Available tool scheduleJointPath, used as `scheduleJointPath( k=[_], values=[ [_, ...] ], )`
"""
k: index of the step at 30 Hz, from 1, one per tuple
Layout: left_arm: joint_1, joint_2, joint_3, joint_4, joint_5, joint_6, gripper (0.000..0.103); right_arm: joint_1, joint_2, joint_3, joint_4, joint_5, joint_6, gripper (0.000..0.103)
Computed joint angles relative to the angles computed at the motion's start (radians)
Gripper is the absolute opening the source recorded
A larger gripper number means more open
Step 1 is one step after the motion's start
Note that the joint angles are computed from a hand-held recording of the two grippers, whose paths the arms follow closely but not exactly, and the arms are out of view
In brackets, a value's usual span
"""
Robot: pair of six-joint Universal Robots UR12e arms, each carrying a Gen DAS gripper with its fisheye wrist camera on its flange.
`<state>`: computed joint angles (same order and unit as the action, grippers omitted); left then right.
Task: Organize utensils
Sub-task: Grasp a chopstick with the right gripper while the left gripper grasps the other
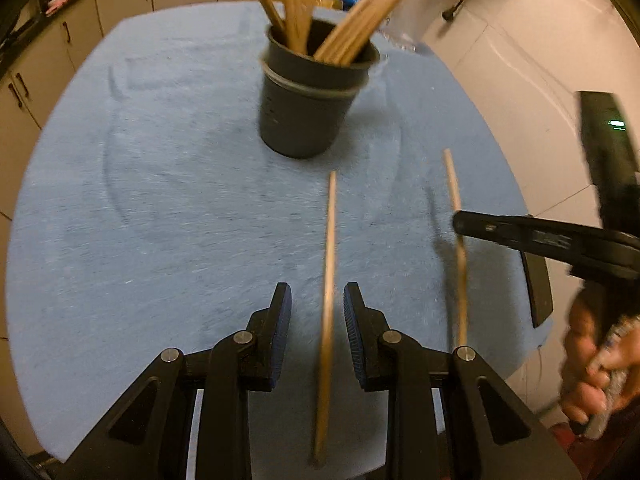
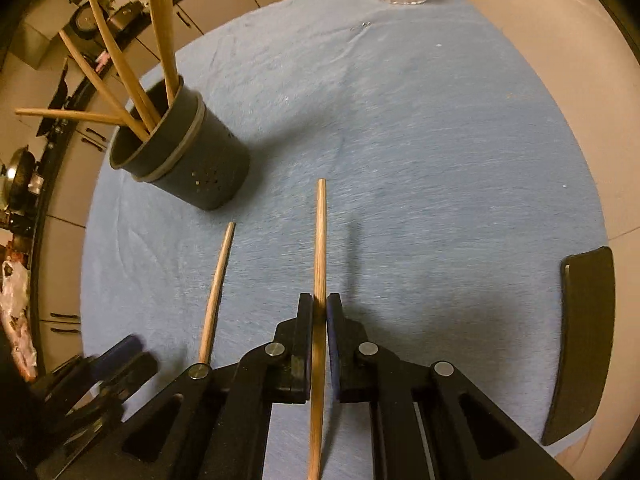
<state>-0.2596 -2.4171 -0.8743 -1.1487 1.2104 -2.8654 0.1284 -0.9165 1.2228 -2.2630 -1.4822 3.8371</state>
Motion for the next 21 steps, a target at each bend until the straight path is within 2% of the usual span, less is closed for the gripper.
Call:
scheduleJointPath(
  k=[7, 9, 10, 14, 21],
  values=[
    [-0.024, -0.079, 0.124, -0.100, 0.026, -0.011, 0.025, -0.011, -0.035, 0.041, -0.059, 0.007, -0.044, 0.007],
    [-0.032, -0.101, 0.158, -0.125, 0.060, -0.019, 0.017, -0.009, -0.041, 0.044, -0.063, -0.003, -0.060, 0.007],
    [-0.036, -0.109, 0.167, -0.126, 0.081, -0.025, 0.007, -0.009, -0.043, 0.046, -0.067, -0.003, -0.062, 0.007],
    [-0.039, -0.106, 0.157, -0.090, 0.100, -0.032, 0.007, 0.002, -0.032, 0.030, -0.079, -0.012, -0.063, 0.007],
    [-0.015, -0.021, 0.017, 0.103, 0.075, -0.079, 0.007, 0.008, -0.027, 0.027, -0.118, -0.014, -0.060, 0.007]
  ],
)
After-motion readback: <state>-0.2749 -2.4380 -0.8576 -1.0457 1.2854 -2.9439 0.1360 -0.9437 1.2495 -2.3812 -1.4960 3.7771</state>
